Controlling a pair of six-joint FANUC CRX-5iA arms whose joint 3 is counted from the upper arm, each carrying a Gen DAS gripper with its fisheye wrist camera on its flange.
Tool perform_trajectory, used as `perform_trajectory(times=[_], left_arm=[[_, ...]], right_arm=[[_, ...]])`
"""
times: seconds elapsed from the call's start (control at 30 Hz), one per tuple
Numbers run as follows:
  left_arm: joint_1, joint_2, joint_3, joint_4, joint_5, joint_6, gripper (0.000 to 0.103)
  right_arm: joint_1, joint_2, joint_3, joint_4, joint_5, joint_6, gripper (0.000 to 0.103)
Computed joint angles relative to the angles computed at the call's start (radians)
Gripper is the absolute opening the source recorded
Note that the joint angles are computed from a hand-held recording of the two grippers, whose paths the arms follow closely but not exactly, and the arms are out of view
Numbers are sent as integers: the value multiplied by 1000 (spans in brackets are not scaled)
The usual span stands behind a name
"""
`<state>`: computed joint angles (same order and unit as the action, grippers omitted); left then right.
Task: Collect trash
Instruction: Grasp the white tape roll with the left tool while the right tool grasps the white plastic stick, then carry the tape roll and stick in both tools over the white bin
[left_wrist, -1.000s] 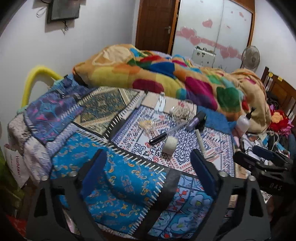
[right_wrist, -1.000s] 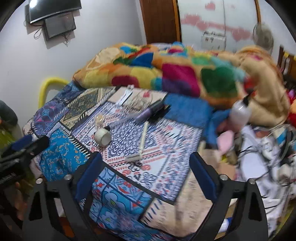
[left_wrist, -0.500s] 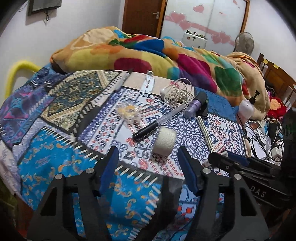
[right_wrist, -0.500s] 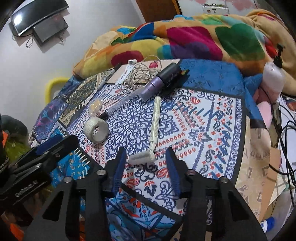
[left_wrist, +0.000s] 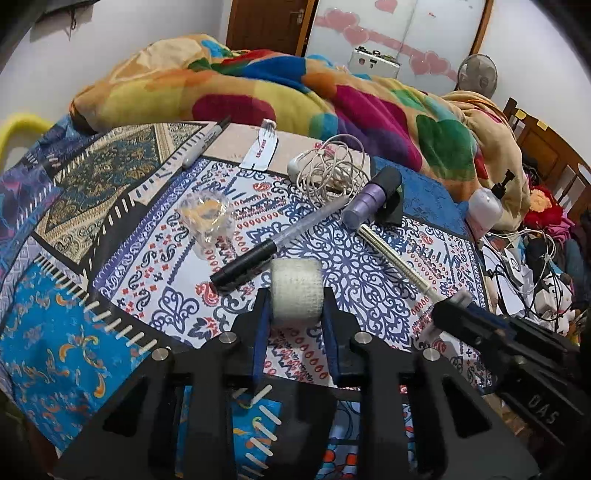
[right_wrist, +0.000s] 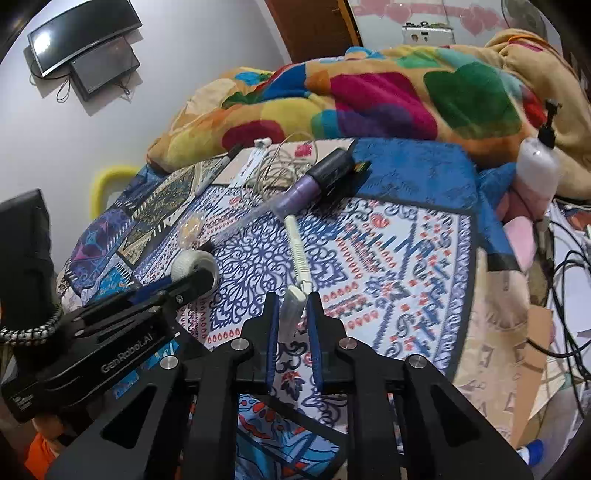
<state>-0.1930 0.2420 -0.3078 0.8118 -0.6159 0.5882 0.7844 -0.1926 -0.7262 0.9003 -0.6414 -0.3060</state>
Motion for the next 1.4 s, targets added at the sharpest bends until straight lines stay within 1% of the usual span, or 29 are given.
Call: perform_trajectory(times=[0.03,0.2,0.43,0.57,0.73,0.87,1.03,1.17,1.3,1.4], left_arm=[[1,-6,-4,-2,-3,-7,25],[8,-67,-47,3,11,-41,25],[58,-169,-74,-6,-47,-29,25],[105,-257,-106,1,-80,-40,25],[184,-377,-143,-1,-127,-47,25],[271,-475,-179,12,-173,-67,25],[412,-582,-228,35,-247,-109,25],[542,-638,-256,46,-318,-146,25],[694,-677,-286,65,-392,-217,25],[792,-687,-296,70,-433,-264,25]], right_arm=[[4,-3,2,-3,-12,7,10],[41,-12,25,-2,-95,32,10],[118,-50,61,23,-214,43,10],[180,-72,94,56,-297,45,10],[267,-77,145,90,-390,46,10],[344,-60,196,121,-456,58,10],[415,-30,249,150,-489,76,10],[456,21,311,154,-479,104,10],[490,72,361,166,-463,129,10],[501,121,398,190,-426,141,10]])
